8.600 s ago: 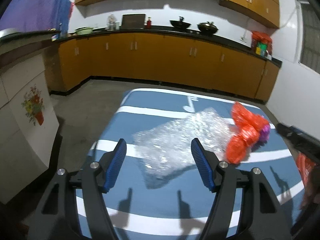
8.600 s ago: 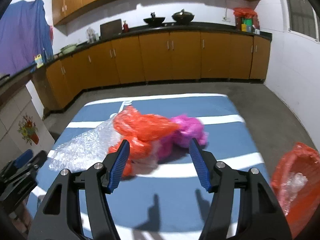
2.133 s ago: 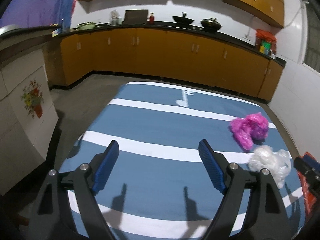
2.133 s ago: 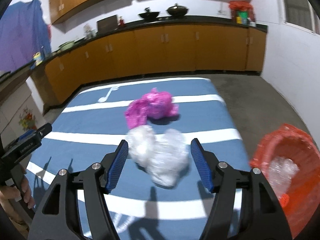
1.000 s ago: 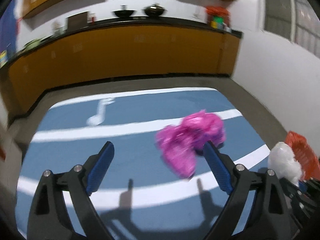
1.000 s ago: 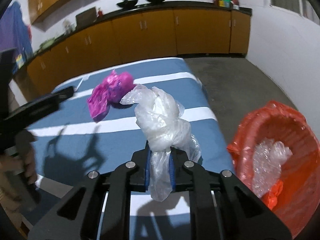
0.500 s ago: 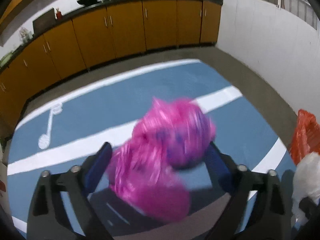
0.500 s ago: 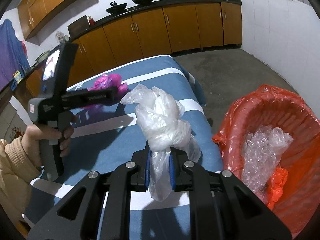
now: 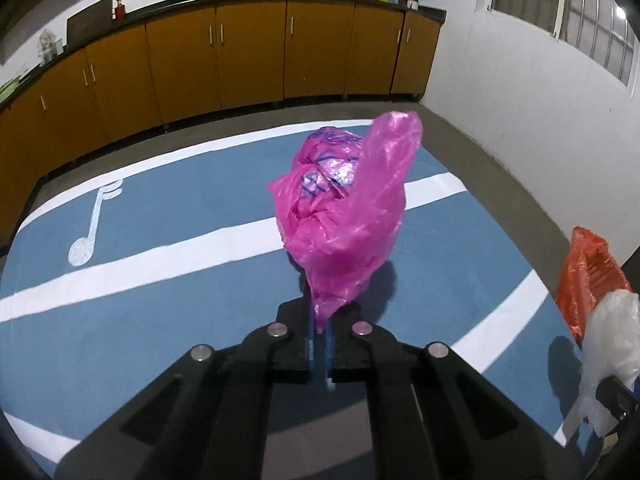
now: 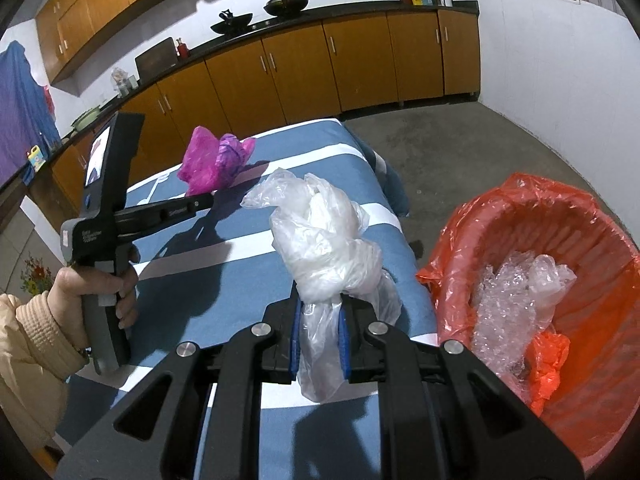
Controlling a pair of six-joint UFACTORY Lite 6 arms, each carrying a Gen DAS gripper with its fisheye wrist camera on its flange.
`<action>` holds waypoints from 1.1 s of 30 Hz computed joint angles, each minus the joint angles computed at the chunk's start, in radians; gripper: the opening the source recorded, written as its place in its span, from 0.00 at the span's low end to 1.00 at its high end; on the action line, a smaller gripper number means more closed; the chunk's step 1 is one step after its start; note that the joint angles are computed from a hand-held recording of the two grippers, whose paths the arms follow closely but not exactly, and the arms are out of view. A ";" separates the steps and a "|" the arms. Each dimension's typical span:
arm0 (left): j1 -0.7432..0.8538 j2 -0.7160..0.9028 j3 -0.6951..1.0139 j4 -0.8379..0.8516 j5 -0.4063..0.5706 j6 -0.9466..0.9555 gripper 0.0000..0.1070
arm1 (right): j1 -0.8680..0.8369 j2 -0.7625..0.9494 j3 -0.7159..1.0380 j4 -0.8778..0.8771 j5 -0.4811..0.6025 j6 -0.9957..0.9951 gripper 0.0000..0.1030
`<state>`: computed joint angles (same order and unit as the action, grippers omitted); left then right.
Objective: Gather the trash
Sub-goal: 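Carry both bags over the red wastebasket and open both grippers to drop them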
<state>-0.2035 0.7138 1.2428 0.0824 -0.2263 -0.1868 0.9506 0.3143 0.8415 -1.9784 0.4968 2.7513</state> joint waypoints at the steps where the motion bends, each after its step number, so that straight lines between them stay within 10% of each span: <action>1: 0.005 -0.024 -0.038 0.030 -0.020 -0.029 0.05 | 0.005 -0.003 -0.005 0.002 0.004 0.002 0.15; 16: -0.102 -0.542 -0.602 -0.133 -0.194 0.091 0.05 | 0.075 -0.238 -0.174 0.152 0.102 -0.081 0.15; 33: -0.625 -0.781 -0.642 -1.008 -0.184 0.687 0.05 | 0.226 -0.824 -0.502 0.598 0.380 -0.374 0.15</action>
<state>-0.8284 -0.0674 0.6013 -0.9252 -0.4102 0.5004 1.1764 -0.5095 0.3391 -1.3803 0.8767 2.3776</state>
